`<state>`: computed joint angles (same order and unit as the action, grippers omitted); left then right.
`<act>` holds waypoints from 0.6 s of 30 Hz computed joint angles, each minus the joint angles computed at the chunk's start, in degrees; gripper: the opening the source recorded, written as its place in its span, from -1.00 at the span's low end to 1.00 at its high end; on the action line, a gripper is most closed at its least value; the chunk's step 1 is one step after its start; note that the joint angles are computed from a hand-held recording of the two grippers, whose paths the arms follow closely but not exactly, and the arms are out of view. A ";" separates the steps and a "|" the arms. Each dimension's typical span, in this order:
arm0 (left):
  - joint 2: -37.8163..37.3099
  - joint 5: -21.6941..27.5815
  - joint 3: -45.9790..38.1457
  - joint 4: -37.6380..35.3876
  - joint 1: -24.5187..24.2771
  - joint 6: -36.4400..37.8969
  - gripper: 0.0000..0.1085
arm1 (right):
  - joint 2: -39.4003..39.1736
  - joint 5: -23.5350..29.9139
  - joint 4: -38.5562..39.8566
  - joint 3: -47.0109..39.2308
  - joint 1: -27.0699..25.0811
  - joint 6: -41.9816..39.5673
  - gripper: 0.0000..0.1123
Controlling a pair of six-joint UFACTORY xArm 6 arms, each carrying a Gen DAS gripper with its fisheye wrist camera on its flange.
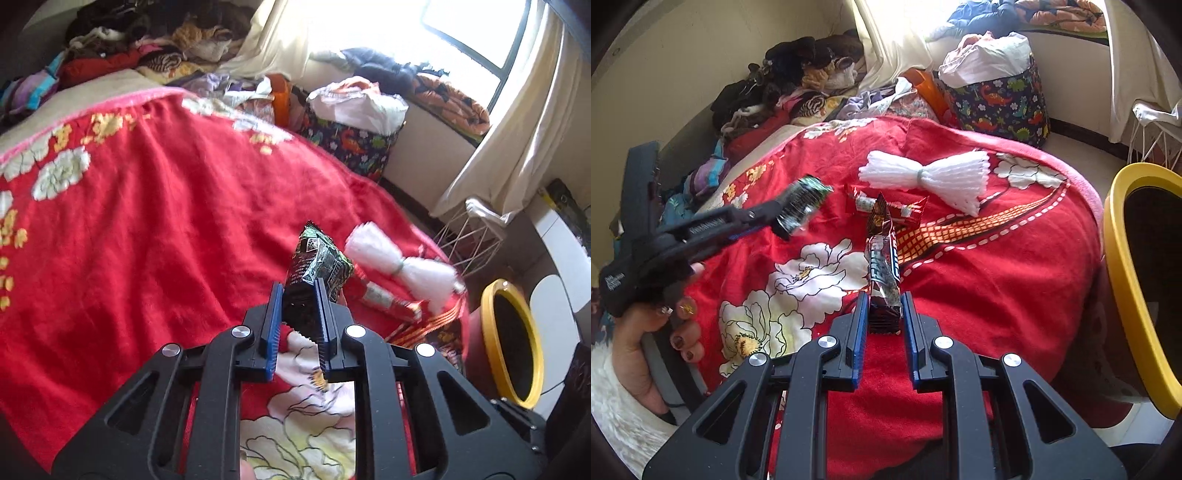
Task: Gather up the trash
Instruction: 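Carry the green bag and brown wrapper in both grippers over the bin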
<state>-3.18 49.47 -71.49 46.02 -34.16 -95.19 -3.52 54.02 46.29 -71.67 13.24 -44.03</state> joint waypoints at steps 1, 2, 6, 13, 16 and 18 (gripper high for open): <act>0.15 0.12 -0.80 0.41 -0.22 0.40 -0.79 | -0.16 -0.11 0.27 0.04 -0.27 -0.16 -0.69; 0.34 0.31 -1.40 0.73 -0.41 0.58 -0.79 | -0.25 -0.27 0.50 0.00 -0.50 -0.18 -0.69; 2.40 0.33 -5.31 1.25 -1.40 2.50 -0.79 | -0.63 -0.56 1.87 -0.27 -1.95 -0.38 -0.69; 7.76 -0.55 -12.93 0.87 -3.73 7.04 -0.79 | 0.45 -1.65 3.54 -2.29 -5.12 0.76 -0.69; 10.32 -1.43 -16.19 0.17 -4.51 9.35 -0.79 | 1.00 -2.11 3.86 -2.83 -6.68 1.77 -0.69; 12.02 -1.75 -18.37 -0.35 -5.02 10.81 -0.79 | 1.42 -2.58 4.04 -3.24 -7.79 2.35 -0.69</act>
<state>8.84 47.72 -89.85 45.67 -39.18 -84.38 -2.09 51.44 50.33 -74.91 5.45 -41.68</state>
